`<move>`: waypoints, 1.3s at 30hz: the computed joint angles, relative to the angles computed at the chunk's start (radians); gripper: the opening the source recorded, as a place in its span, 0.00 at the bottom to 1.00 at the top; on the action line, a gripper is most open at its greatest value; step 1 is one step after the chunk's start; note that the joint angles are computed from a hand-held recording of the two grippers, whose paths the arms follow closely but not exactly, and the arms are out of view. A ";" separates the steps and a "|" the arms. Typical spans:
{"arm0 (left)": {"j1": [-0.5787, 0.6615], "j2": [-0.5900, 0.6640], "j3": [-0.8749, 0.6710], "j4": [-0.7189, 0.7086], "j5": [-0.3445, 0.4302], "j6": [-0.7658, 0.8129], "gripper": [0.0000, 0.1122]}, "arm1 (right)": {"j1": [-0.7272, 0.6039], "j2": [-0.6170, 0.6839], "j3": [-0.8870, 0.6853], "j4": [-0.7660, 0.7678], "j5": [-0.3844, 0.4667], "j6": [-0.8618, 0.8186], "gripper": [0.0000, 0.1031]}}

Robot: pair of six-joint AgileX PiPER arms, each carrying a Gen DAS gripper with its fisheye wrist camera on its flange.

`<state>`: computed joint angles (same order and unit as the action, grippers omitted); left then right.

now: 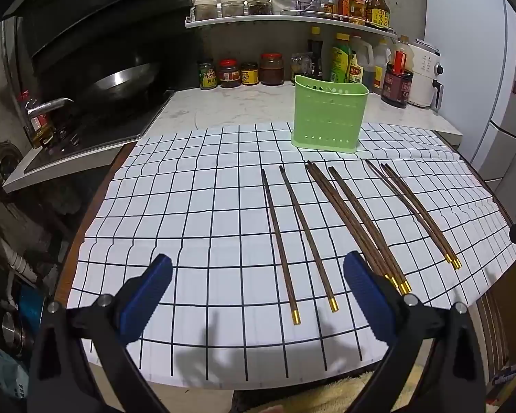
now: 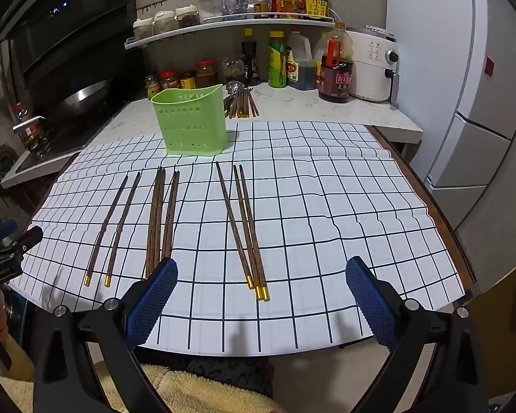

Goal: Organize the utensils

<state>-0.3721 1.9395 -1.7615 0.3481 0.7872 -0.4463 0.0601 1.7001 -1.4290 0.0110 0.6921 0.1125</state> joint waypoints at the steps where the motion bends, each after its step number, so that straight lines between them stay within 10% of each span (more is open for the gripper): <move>1: -0.001 -0.001 0.003 0.002 -0.002 -0.004 0.86 | 0.000 0.002 -0.003 -0.002 0.003 0.000 0.94; 39: 0.009 0.007 0.002 0.008 -0.011 -0.004 0.86 | -0.002 0.012 -0.011 0.000 0.005 0.004 0.94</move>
<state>-0.3630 1.9469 -1.7594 0.3565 0.7759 -0.4502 0.0582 1.7121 -1.4398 0.0106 0.6975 0.1162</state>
